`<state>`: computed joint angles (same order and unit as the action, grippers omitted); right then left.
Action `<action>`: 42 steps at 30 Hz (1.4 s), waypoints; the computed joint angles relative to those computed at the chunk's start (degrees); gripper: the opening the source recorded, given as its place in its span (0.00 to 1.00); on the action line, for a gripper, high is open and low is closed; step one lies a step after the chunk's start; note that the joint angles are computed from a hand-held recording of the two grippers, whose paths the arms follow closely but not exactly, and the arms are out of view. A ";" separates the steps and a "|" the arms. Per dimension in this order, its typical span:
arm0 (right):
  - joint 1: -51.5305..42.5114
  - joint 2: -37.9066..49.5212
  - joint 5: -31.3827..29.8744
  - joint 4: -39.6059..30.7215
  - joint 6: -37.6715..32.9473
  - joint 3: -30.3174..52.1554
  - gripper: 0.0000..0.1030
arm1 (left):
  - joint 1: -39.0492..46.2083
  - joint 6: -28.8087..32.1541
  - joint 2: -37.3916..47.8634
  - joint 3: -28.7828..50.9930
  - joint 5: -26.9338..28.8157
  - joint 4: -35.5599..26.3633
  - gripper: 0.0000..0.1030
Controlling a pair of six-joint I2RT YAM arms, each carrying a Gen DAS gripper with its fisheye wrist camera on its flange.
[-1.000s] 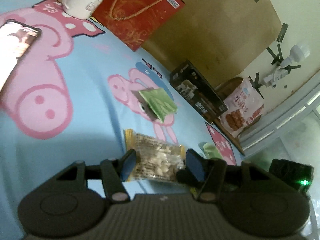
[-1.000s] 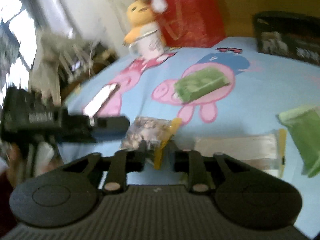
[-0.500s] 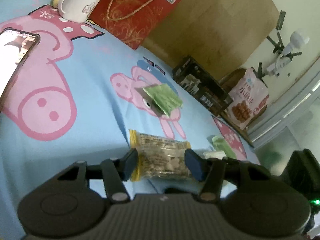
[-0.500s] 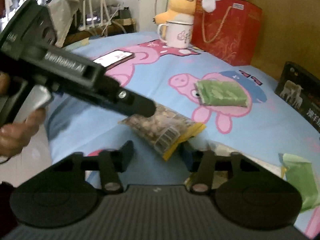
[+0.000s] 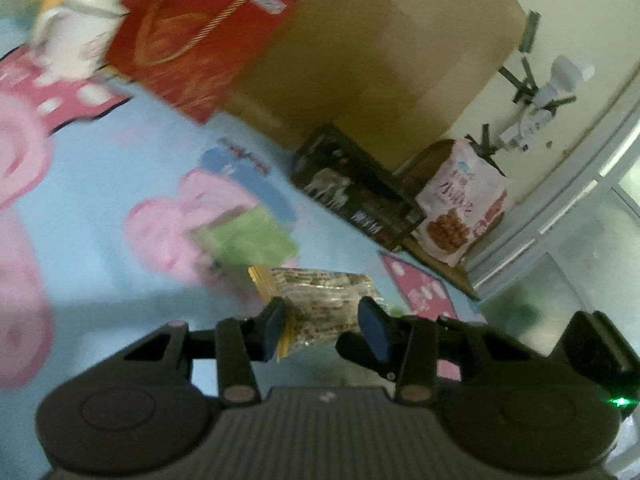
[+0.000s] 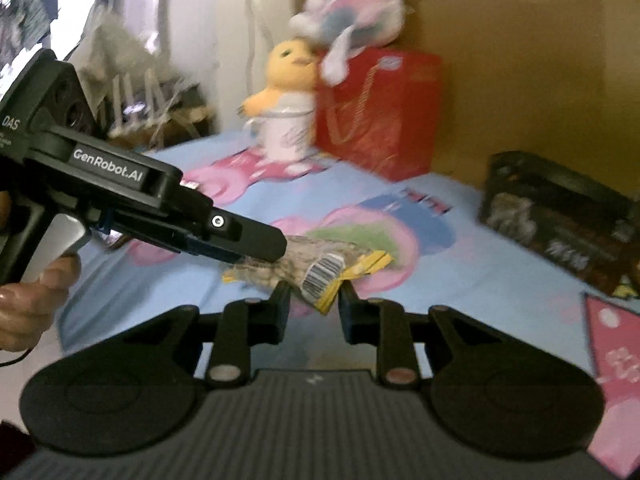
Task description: Organize snacks
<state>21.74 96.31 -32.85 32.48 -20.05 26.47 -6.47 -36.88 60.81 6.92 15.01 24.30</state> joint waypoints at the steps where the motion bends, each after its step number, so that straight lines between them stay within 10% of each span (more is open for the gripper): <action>1: -0.99 0.48 -0.15 0.51 0.22 0.73 0.28 | -0.82 0.94 3.57 2.58 -0.49 1.01 0.39; 16: -13.12 22.26 1.46 -4.29 10.17 36.33 0.28 | -2.22 10.00 54.11 64.29 1.68 -11.45 0.41; 23: -12.11 29.92 9.93 -5.83 10.21 45.35 0.36 | -4.17 13.07 66.26 80.97 -2.30 -19.40 0.48; 27: -13.14 29.75 13.13 -0.40 12.09 42.49 0.49 | -5.17 13.16 66.22 79.43 -5.28 -18.02 0.49; 42: -26.17 11.87 -9.70 -2.87 6.55 11.79 0.56 | -10.12 15.58 41.89 40.95 -2.95 -6.75 0.53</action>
